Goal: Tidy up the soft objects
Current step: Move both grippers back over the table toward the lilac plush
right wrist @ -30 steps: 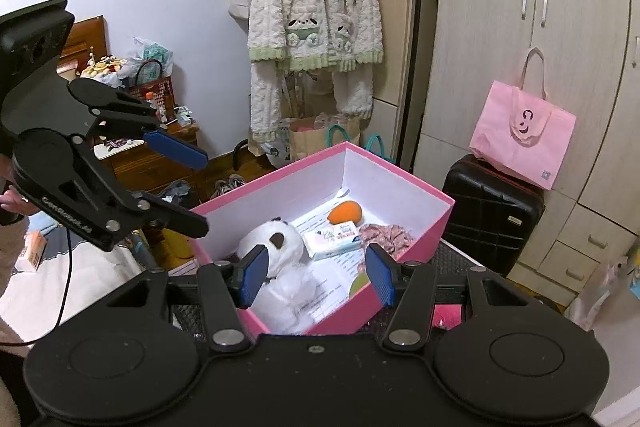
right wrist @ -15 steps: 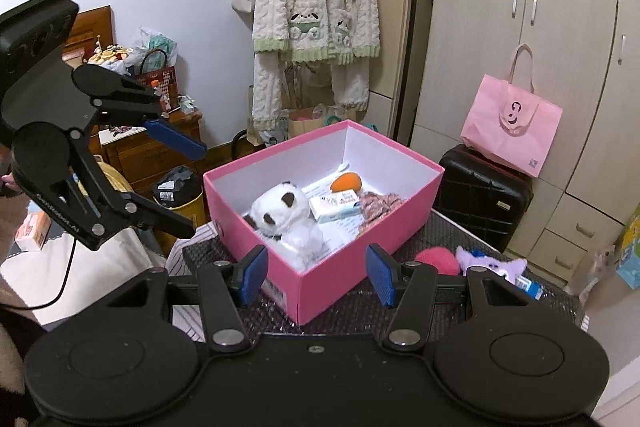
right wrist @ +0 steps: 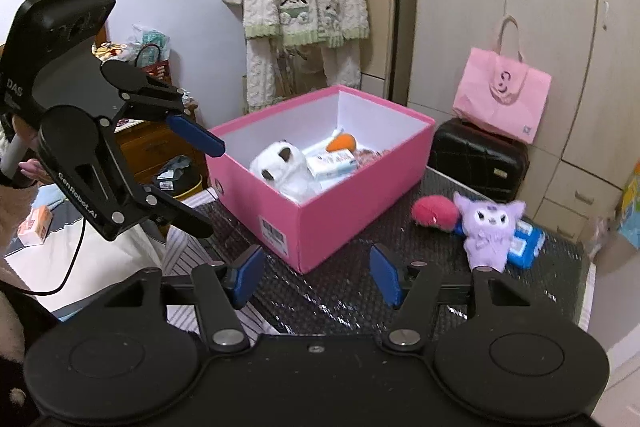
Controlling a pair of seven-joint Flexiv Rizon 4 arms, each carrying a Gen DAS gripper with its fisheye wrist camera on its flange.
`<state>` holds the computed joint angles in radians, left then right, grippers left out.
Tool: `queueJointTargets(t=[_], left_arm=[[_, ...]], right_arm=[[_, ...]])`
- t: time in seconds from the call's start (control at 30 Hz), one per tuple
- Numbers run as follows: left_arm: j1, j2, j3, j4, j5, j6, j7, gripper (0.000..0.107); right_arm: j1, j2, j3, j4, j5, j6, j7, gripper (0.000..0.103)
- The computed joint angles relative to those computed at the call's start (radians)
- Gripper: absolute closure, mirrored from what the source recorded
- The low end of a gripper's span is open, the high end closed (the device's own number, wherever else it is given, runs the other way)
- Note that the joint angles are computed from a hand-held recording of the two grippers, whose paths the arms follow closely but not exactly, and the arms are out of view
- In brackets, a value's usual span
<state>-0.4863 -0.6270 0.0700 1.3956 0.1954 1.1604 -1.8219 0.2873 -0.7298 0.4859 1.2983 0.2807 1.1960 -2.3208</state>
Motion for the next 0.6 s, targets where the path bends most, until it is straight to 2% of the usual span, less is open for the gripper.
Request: queueJointTargets(t=[0.1, 0.17, 0.23, 0.3, 0.4, 0.6], left_arm=[[0.011, -0.031, -0.024, -0.02, -0.027, 0.014, 0.008, 0.02], [-0.006, -0.056, -0.007, -0.038, -0.037, 0.046, -0.041, 0.02], [0.01, -0.077, -0.042, -0.044, -0.071, 0.08, -0.03, 0.02], [0.005, -0.1, -0.046, -0.059, -0.098, 0.115, -0.04, 0.02], [-0.019, -0.143, -0.023, -0.095, -0.118, 0.178, -0.065, 0.02], [-0.047, -0.251, 0.017, -0.214, -0.167, 0.213, -0.111, 0.02]], right_arm=[[-0.002, -0.007, -0.015, 0.011, 0.005, 0.021, 0.02, 0.037], [-0.003, -0.015, -0.025, 0.017, 0.002, 0.04, 0.037, 0.037], [-0.001, -0.025, -0.037, 0.027, -0.01, 0.071, 0.055, 0.037], [-0.01, -0.042, -0.034, 0.028, -0.028, 0.092, 0.058, 0.036], [-0.022, -0.073, -0.026, 0.019, -0.053, 0.127, 0.063, 0.035], [-0.038, -0.147, -0.002, -0.023, -0.115, 0.198, 0.068, 0.034]])
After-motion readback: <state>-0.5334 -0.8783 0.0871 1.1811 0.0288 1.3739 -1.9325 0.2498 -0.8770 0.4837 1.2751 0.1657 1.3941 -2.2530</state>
